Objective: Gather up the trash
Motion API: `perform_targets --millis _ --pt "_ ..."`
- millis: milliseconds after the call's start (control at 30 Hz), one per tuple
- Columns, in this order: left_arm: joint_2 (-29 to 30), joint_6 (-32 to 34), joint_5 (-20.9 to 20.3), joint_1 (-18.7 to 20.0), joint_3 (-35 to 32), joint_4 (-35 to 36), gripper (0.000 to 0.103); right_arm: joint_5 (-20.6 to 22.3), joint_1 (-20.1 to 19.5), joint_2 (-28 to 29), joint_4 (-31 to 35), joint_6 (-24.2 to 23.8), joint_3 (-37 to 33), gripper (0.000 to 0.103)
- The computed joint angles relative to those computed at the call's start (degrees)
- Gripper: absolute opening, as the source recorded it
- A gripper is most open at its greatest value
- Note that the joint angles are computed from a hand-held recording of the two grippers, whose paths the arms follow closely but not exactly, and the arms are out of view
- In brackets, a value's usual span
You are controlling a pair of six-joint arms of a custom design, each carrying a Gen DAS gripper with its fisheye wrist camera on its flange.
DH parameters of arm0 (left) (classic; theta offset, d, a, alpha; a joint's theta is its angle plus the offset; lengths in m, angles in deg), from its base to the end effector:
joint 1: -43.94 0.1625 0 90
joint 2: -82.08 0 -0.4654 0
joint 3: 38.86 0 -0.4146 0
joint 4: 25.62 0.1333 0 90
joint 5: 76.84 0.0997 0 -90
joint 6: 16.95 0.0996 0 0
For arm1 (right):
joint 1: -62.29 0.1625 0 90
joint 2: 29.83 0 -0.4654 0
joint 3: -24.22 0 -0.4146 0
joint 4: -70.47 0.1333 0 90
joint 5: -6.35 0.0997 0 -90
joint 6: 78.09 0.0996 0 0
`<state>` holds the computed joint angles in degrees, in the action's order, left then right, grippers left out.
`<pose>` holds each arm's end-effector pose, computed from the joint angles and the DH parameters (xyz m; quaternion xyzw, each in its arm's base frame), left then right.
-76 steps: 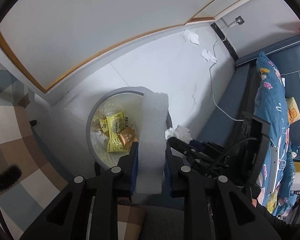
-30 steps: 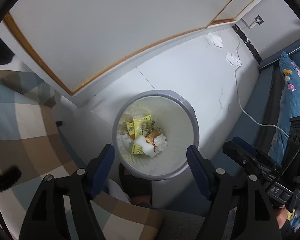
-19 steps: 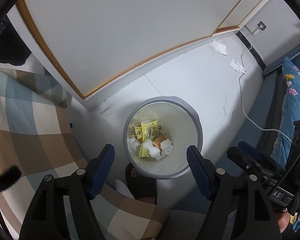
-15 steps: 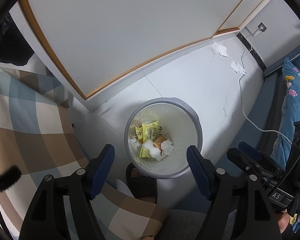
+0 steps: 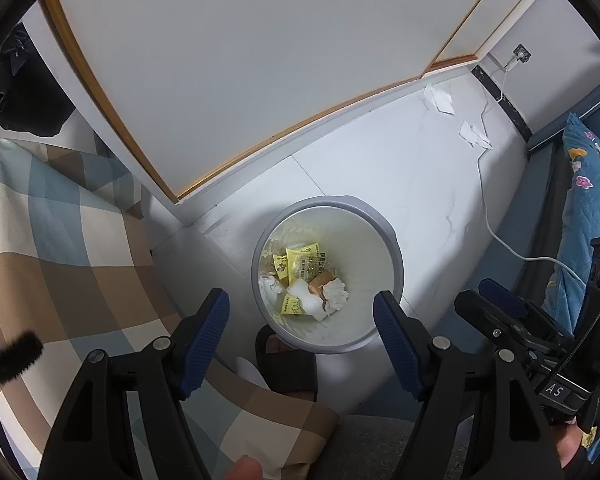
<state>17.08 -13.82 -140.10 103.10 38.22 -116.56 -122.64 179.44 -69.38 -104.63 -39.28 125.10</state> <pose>-0.1971 -0.6775 0.3910 0.3043 0.9195 0.0366 0.2461 0.3732 -0.5730 0.0644 -0.1621 -0.9107 0.3406 0.1683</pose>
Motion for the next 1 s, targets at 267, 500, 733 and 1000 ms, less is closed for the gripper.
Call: perform_targets --millis 267,500,733,1000 --pt "-0.2 1.2 -0.5 0.1 0.0 -0.2 0.071 -0.1 0.1 -0.2 0.0 0.2 0.1 0.083" --pt "-0.3 1.2 -0.4 -0.2 0.1 -0.4 0.071 -0.2 0.1 -0.4 -0.4 0.3 0.4 0.083" --pt "-1.1 3.1 -1.8 -0.3 0.9 -1.2 0.071 -0.2 0.1 -0.5 -0.6 0.2 0.4 0.083" --pt "-1.5 3.2 -1.6 -0.4 1.5 -2.7 0.071 -0.7 0.4 -0.7 -0.8 0.2 0.5 0.083"
